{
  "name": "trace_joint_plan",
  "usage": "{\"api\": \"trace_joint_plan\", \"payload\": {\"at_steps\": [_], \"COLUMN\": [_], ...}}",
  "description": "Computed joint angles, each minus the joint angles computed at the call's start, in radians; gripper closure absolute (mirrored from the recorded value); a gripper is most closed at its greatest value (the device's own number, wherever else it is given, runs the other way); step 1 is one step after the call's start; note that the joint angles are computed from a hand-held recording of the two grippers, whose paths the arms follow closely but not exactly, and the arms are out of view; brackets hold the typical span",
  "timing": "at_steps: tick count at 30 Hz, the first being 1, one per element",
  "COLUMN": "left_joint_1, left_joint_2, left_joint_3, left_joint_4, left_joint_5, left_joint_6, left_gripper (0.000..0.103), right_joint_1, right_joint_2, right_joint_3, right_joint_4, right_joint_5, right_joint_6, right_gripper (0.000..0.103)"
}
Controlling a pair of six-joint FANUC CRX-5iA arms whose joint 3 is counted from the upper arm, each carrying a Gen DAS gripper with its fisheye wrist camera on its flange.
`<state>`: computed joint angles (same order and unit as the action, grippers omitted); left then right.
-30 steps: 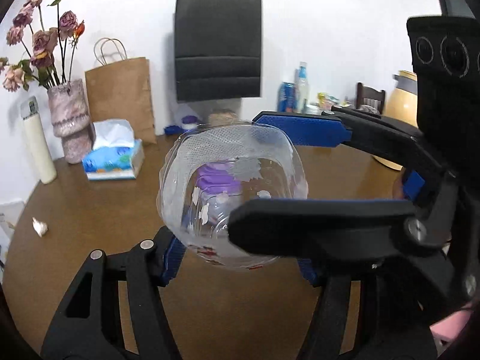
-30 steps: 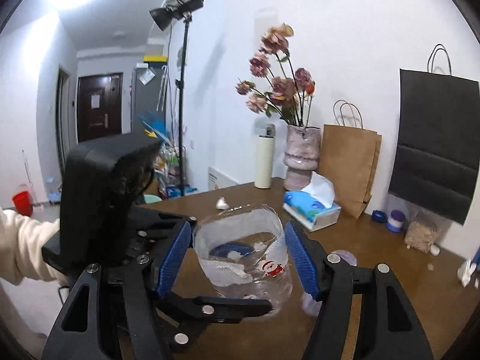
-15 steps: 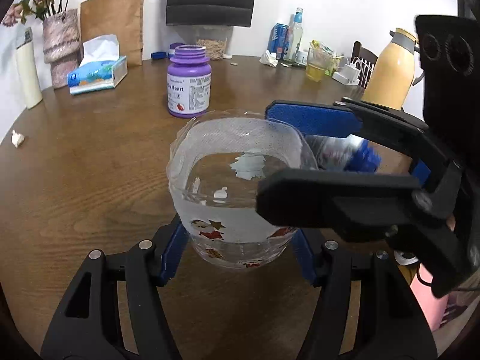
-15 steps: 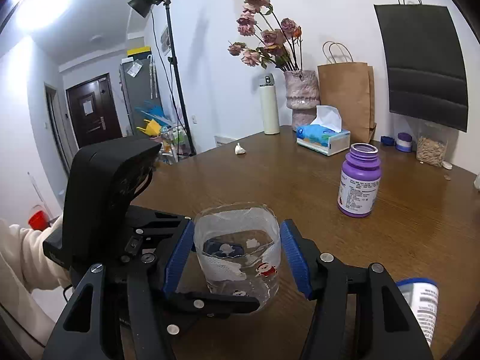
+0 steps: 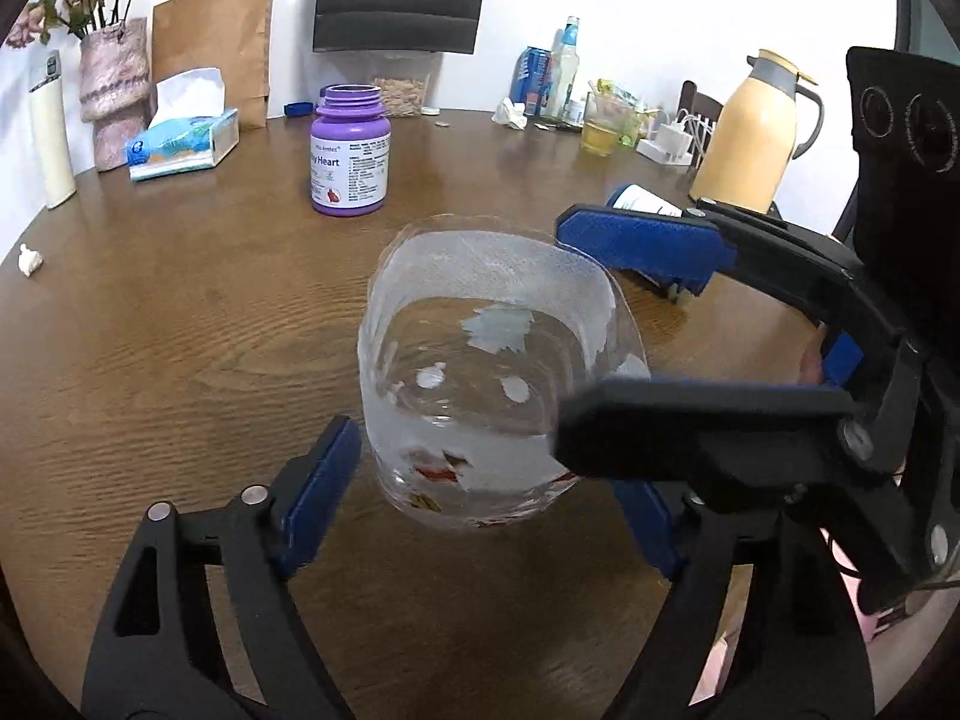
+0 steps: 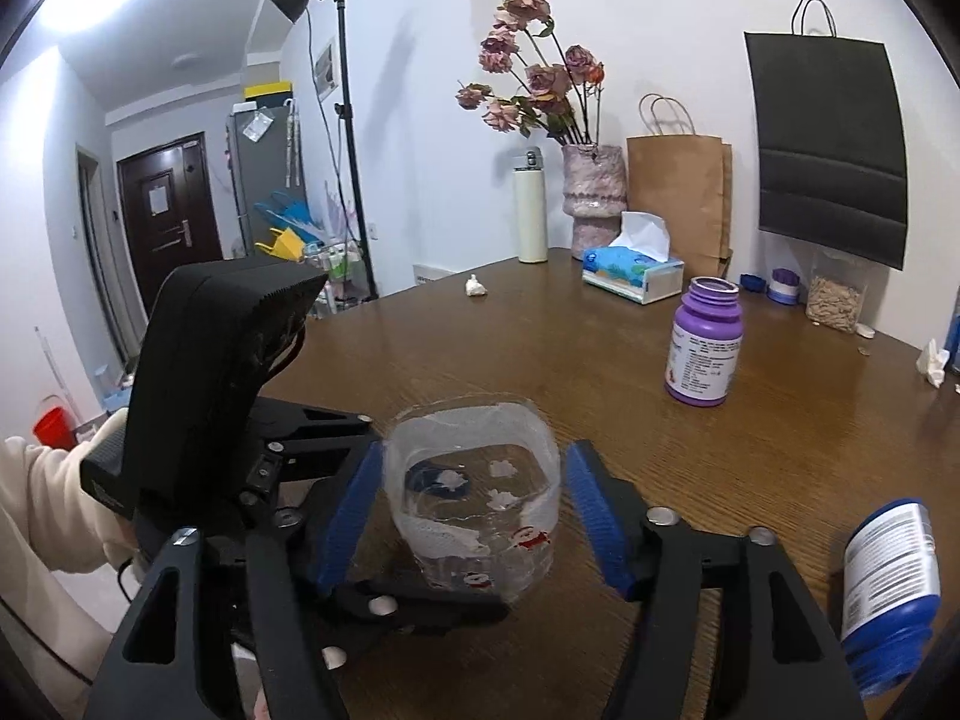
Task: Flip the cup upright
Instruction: 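Lower the upright cup onto the table and open both grippers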
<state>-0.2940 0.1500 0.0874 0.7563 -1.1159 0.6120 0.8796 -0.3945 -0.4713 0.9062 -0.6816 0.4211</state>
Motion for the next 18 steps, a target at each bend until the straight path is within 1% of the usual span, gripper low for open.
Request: {"api": "trace_joint_plan", "payload": {"at_steps": [1, 2, 3, 5, 7, 8, 10, 11, 12, 13, 14, 15, 16, 18], "left_joint_1": [0.009, 0.023, 0.031, 0.051, 0.072, 0.091, 0.14, 0.157, 0.171, 0.178, 0.18, 0.18, 0.178, 0.176], "left_joint_2": [-0.017, -0.046, -0.062, -0.092, -0.128, -0.149, -0.172, -0.187, -0.212, -0.25, -0.295, -0.327, -0.348, -0.383], "left_joint_3": [-0.014, -0.044, -0.06, -0.089, -0.123, -0.149, -0.188, -0.206, -0.231, -0.265, -0.301, -0.319, -0.327, -0.352], "left_joint_4": [-0.002, 0.006, 0.012, 0.031, 0.059, 0.099, 0.211, 0.25, 0.282, 0.302, 0.305, 0.279, 0.245, 0.212], "left_joint_5": [0.005, 0.009, 0.012, 0.01, 0.024, 0.033, -0.005, -0.003, 0.027, 0.096, 0.193, 0.269, 0.32, 0.398], "left_joint_6": [-0.011, -0.035, -0.051, -0.084, -0.11, -0.125, -0.153, -0.158, -0.155, -0.139, -0.107, -0.062, -0.018, 0.018], "left_gripper": [0.023, 0.016, 0.013, 0.012, 0.011, 0.011, 0.01, 0.008, 0.003, 0.0, 0.0, 0.0, 0.0, 0.0], "right_joint_1": [0.005, 0.01, 0.014, 0.023, 0.042, 0.053, 0.08, 0.106, 0.129, 0.159, 0.18, 0.208, 0.236, 0.28], "right_joint_2": [-0.001, -0.007, -0.017, -0.041, -0.064, -0.078, -0.103, -0.111, -0.111, -0.109, -0.107, -0.101, -0.093, -0.082], "right_joint_3": [0.0, -0.006, -0.015, -0.03, -0.041, -0.049, -0.059, -0.057, -0.051, -0.043, -0.034, -0.026, -0.018, -0.01], "right_joint_4": [0.007, 0.019, 0.031, 0.05, 0.07, 0.085, 0.113, 0.128, 0.139, 0.151, 0.158, 0.17, 0.182, 0.205], "right_joint_5": [-0.009, -0.012, -0.01, -0.013, -0.049, -0.074, -0.145, -0.215, -0.276, -0.354, -0.413, -0.485, -0.557, -0.654], "right_joint_6": [-0.003, -0.012, -0.024, -0.053, -0.095, -0.125, -0.188, -0.222, -0.245, -0.274, -0.293, -0.322, -0.35, -0.391], "right_gripper": [0.018, 0.018, 0.018, 0.018, 0.018, 0.018, 0.018, 0.018, 0.018, 0.018, 0.018, 0.018, 0.018, 0.018]}}
